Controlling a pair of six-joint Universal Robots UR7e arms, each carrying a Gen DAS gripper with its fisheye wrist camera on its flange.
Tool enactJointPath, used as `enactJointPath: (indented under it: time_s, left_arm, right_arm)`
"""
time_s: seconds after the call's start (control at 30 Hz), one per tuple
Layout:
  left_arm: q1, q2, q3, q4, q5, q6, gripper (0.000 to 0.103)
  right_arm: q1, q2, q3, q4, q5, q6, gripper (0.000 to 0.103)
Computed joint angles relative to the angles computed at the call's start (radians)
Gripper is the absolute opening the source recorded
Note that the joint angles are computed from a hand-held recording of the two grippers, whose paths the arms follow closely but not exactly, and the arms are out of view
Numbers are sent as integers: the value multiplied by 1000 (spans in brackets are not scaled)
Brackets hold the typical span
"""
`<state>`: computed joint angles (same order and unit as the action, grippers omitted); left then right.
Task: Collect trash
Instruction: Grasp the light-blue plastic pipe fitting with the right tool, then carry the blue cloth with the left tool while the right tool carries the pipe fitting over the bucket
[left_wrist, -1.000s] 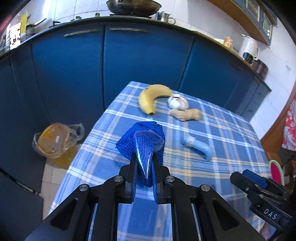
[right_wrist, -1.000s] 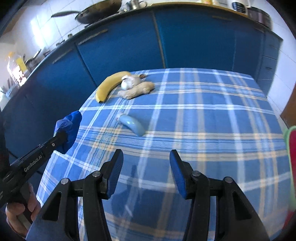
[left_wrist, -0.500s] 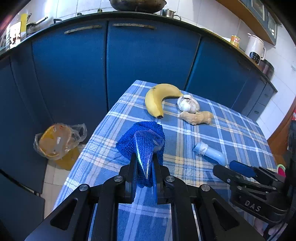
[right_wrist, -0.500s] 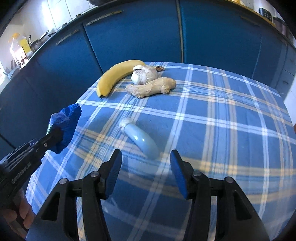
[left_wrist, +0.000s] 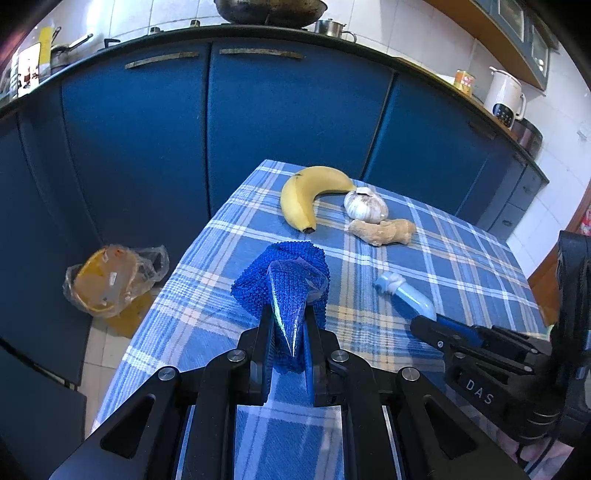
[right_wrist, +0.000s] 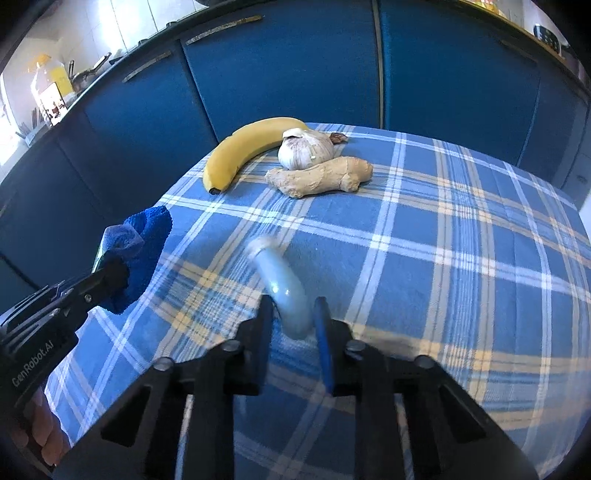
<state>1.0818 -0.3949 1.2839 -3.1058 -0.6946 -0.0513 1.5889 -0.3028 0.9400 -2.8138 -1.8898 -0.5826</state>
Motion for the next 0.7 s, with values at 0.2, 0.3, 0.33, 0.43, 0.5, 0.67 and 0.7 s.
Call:
enactJointPath:
  time_s: [0.2, 0.3, 0.33, 0.43, 0.5, 0.67, 0.7]
  left_arm:
    - [-21, -21, 54, -31, -8, -4, 13]
    - [-36, -30, 79, -47, -13, 1, 13]
    - [-42, -33, 89, -52, -16, 3, 13]
    - [-57, -39, 110, -65, -23, 5, 13]
    - [-69, -41, 122, -68, -28, 6, 13]
    - [-92, -44, 143, -61, -63, 0, 13]
    - [-99, -43, 147, -60, -68, 1, 14]
  right_arm:
    - [-11, -69, 122, -77, 34, 35, 20]
    - [-17, -113, 198, -127, 53, 53, 20]
    - [-19, -129, 225, -146, 57, 59, 20]
    - [-26, -177, 303, -198, 67, 82, 20]
    - [-30, -207, 350, -228, 73, 96, 20]
    - [-41, -289, 474, -308, 77, 123, 20]
    - [-43, -305, 498, -322, 78, 131, 20]
